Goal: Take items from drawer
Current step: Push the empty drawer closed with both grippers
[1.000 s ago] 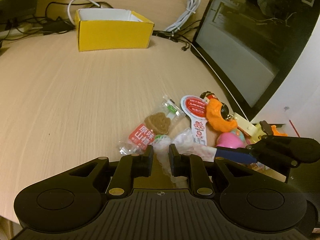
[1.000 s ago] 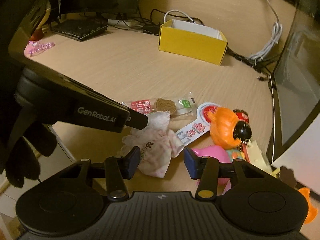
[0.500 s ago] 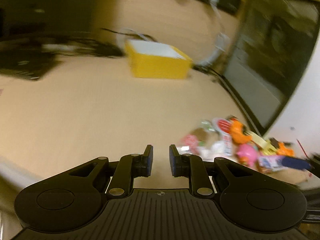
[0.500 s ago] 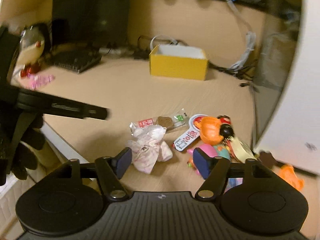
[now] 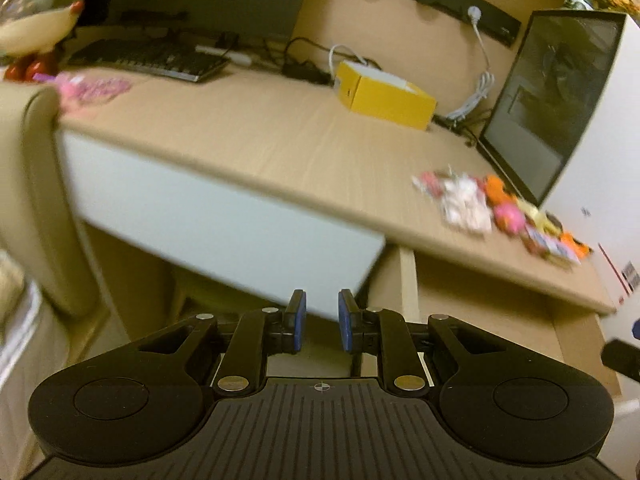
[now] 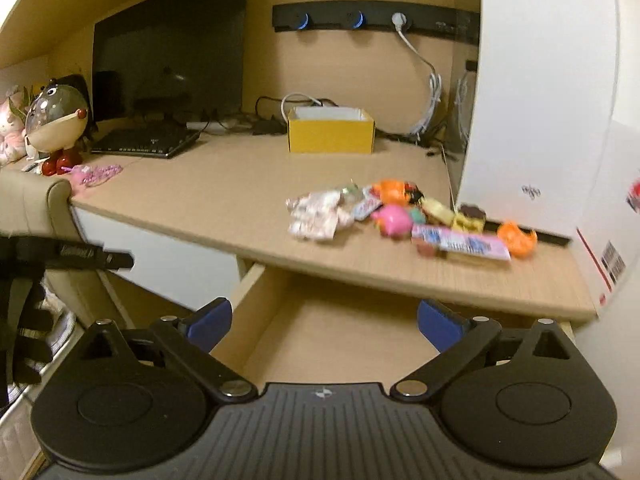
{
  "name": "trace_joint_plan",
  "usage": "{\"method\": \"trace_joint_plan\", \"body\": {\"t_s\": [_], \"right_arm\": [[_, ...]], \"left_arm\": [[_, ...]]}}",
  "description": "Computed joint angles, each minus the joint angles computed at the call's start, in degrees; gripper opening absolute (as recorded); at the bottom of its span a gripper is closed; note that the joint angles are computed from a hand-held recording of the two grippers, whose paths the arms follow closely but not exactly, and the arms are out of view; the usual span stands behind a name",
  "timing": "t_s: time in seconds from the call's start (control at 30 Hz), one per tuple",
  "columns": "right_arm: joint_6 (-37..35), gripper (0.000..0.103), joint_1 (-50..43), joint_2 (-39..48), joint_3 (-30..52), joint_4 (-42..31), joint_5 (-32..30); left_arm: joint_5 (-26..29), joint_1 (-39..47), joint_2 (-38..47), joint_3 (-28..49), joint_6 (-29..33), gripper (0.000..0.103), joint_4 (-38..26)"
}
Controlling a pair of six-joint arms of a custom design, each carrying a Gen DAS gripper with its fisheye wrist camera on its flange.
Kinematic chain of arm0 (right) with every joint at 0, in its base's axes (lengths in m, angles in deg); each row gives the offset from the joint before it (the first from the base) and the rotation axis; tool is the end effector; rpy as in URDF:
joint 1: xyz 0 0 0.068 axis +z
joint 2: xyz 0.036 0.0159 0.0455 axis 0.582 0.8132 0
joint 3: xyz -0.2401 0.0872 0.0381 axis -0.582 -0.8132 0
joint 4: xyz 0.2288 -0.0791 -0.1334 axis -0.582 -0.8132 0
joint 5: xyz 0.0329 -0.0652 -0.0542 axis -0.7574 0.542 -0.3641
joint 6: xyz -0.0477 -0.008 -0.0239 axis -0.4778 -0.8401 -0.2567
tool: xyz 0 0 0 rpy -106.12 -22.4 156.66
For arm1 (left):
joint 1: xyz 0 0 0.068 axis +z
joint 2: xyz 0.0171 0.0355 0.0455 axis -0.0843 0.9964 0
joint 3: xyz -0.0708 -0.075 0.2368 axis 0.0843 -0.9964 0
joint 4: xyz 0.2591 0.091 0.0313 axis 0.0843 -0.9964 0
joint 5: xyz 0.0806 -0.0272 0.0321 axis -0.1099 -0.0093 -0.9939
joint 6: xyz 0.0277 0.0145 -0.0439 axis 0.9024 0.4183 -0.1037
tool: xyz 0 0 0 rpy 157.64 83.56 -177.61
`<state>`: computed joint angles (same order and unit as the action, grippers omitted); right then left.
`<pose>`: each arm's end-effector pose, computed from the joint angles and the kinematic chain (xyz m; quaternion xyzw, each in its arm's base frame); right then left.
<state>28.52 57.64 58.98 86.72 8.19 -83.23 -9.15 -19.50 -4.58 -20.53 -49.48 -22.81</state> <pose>0.2623 0.1124 0.2749 -0.3275 0.8121 0.0923 0.4741 0.2588 -0.0498 0.2260 -0.3570 0.8259 0.0014 0.4364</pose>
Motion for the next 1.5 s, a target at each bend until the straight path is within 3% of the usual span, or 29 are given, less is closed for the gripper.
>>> {"method": "trace_joint_plan", "body": {"t_s": [0.2, 0.3, 0.37, 0.47, 0.53, 0.73, 0.83, 1.03, 1.23, 1.5], "right_arm": [[-3.91, 0.099, -7.20, -8.98, -6.42, -7.14, -6.36], [-8.04, 0.099, -14.27, -14.42, -11.82, -10.61, -10.25], [-10.99, 0.099, -20.34, -15.25, -13.76, -13.48, -13.02], [-10.56, 0.099, -25.67, -13.85, -18.02, -7.53, -12.07], [-6.99, 0.096, -25.80, -9.17, -17.57, -3.95, -8.16], [-5.44, 0.096, -25.66, -1.96, -14.11, 1.89, -6.15], [-5.04, 0.096, -25.20, 0.86, -12.02, 2.64, -4.95], [-4.15, 0.097, -22.53, 5.45, -10.00, 5.31, -1.73], [-2.00, 0.097, -18.98, 15.17, -2.92, 8.34, 1.20], [0.52, 0.097, -15.07, 29.64, 11.08, 10.46, 4.12]], "left_arm": [[-12.11, -19.90, 3.96, 0.74, -14.35, 0.019, -7.07], [-11.19, -25.82, 9.96, 4.71, -18.36, 0.019, -8.70], [-11.49, -28.10, 14.82, 7.17, -14.68, 0.019, -6.05], [-11.36, -28.53, 21.75, 10.84, -10.98, 0.019, -1.40], [-10.44, -27.68, 24.91, 12.95, -8.13, 0.019, 1.30], [-8.27, -25.50, 28.83, 15.29, -1.24, 0.019, 6.61], [-4.16, -23.53, 29.81, 15.93, -1.11, 0.019, 7.20], [-1.10, -20.01, 30.38, 15.84, 1.78, 0.018, 11.10], [3.15, -13.87, 34.88, 18.78, 9.72, 0.018, 17.31], [7.89, -6.53, 43.79, 28.21, 16.59, 0.018, 20.55]]}}
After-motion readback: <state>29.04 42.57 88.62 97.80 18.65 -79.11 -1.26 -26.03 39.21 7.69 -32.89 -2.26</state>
